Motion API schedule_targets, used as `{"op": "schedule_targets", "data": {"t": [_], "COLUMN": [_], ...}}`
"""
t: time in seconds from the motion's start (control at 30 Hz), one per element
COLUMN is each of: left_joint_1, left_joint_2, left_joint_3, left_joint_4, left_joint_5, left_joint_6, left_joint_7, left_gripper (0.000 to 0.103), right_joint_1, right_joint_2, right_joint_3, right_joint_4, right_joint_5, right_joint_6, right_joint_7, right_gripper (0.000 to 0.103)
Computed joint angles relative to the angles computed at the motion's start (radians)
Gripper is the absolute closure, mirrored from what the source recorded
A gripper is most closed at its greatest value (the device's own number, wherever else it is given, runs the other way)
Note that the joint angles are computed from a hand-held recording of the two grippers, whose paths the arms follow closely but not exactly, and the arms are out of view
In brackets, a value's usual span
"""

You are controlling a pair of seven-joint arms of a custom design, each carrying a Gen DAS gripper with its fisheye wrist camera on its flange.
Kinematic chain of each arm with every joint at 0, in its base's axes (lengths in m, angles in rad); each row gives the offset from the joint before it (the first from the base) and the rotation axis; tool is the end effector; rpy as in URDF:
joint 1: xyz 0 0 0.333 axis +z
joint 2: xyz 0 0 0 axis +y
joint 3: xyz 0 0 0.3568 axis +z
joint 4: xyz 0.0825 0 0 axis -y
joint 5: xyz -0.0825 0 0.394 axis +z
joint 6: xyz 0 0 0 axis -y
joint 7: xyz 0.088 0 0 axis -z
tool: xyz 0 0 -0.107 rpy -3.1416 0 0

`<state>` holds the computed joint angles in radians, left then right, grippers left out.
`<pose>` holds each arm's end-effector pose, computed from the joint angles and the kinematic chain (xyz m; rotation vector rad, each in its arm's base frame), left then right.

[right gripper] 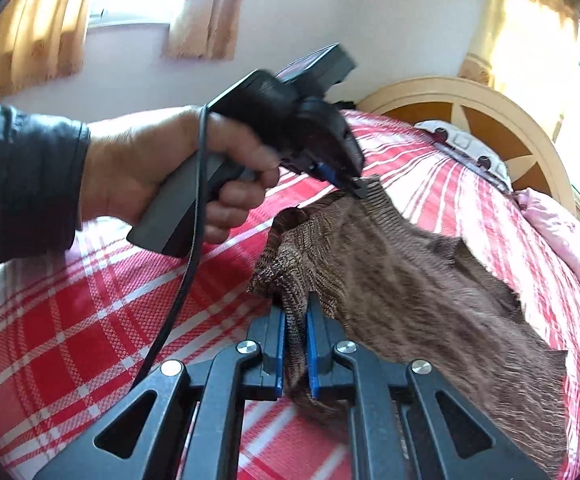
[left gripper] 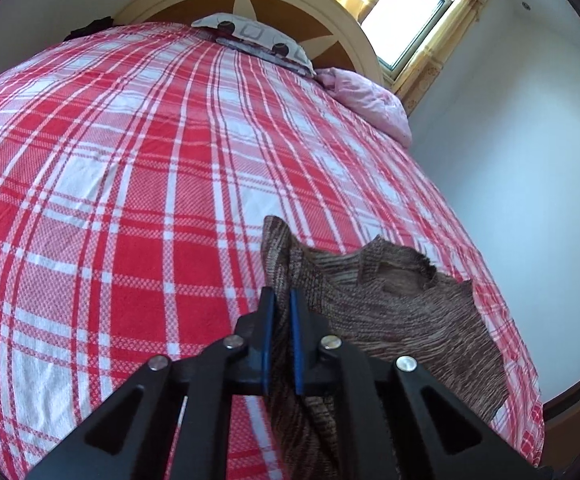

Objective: Fold small clothes

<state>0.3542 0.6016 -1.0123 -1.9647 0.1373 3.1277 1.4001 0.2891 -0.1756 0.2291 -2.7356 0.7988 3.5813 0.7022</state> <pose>0.5939 -0.3394 0.4188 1.6305 -2.2445 1.3787 0.3996 0.1267 0.4148 -2.0652 1.2201 -0.9922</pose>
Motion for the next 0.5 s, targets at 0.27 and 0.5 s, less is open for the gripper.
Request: {"op": "schedule_targets", "data": {"t": [0.27,0.5], "left_joint_1": [-0.055,-0.115], "left_joint_2": [-0.041,-0.036], "left_joint_3": [0.012,0.018], "left_joint_4": [0.028,0.078], "left_joint_5": [0.013,0.054], "left_joint_6": [0.031,0.061], "left_joint_7": [-0.050,-0.092], "left_gripper": [0.095,0.095], "right_joint_1": [0.011,-0.010], "right_joint_2": [-0.120,-0.241], "right_joint_3": [-0.067,-0.143], "right_joint_4": [-0.095,-0.172], "right_joint_5": [-0.145,-0.299], "right_joint_6": [0.026,0.015], "right_joint_7": [0.159,0.311], "right_gripper": [0.095,0.095]}}
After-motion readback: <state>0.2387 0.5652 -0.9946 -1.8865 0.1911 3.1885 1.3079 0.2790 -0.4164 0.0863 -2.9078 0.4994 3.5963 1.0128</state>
